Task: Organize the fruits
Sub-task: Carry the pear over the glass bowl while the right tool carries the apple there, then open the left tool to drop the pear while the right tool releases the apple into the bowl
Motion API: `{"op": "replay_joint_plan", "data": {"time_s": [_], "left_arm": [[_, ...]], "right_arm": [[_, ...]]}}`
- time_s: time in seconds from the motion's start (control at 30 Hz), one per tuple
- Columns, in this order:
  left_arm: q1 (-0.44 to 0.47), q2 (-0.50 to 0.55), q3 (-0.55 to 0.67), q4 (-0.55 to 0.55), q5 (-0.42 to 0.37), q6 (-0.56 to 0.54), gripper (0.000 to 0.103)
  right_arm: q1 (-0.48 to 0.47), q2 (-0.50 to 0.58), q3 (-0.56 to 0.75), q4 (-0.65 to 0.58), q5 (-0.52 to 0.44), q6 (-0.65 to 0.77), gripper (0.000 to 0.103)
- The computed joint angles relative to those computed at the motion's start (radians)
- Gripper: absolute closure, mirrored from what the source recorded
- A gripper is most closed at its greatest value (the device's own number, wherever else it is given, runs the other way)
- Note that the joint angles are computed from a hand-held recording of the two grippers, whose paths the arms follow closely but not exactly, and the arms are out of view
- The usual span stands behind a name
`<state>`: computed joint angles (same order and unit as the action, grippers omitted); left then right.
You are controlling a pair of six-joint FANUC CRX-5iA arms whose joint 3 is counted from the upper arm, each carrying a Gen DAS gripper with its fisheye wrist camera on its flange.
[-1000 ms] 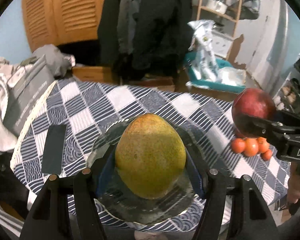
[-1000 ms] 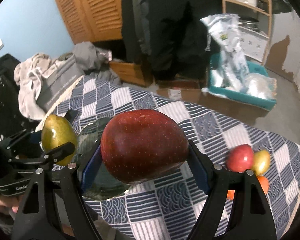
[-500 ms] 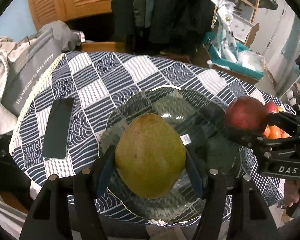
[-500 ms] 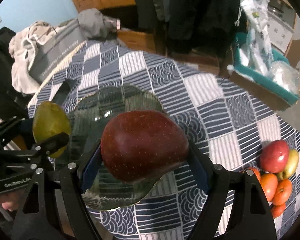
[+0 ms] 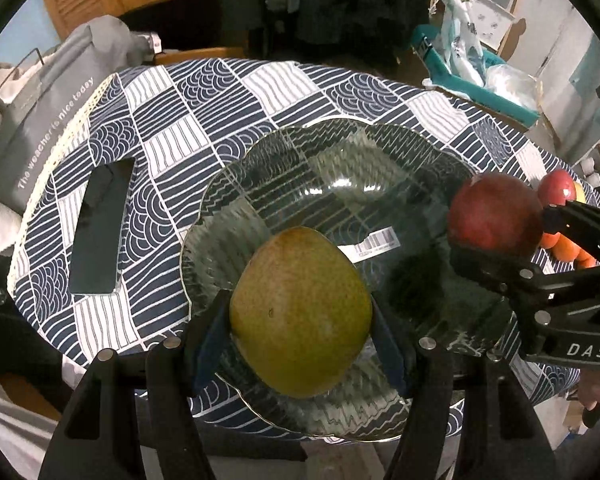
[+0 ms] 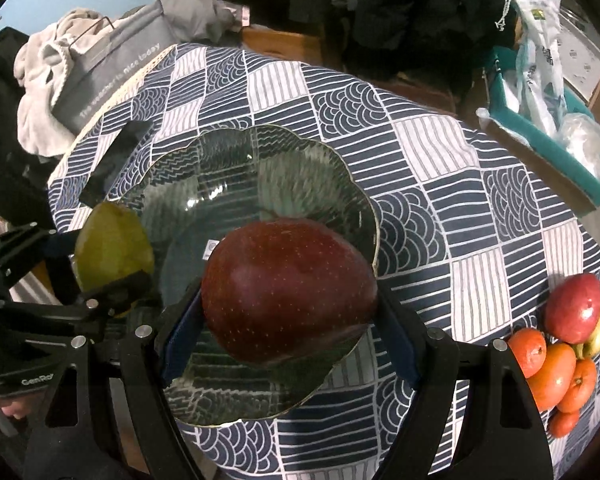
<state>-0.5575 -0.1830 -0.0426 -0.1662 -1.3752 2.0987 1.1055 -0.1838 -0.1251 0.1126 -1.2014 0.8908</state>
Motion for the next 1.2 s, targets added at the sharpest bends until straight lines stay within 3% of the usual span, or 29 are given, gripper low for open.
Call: {"op": "replay_joint_plan", "data": {"time_s": [0.5,0.63,0.9,1.2], "left_arm": [[0.015,0.045,-0.010,0.041,-0.045,-0.028,0.034],[-0.041,0.032,0.029,-0.052,-0.028,-0.001,0.008],[-0.045,0.017,0.042,-0.068,-0.030,0.008,0.008],[-0.083,0.002,0.086,-0.116,-0.015,0.050,0.008]], "right_arm": [[-0.022,0.001,0.016,-0.050,0.006,0.008,0.022],[-0.022,-0.001,0.023,-0.043,0.009,-0.002,0.022],[-0.007,-0.029,0.006,0.011,0.025,-0.046,0.022],[0.056,-0.069,-0.023,0.176,-0.001,-0.151,0.022]]}}
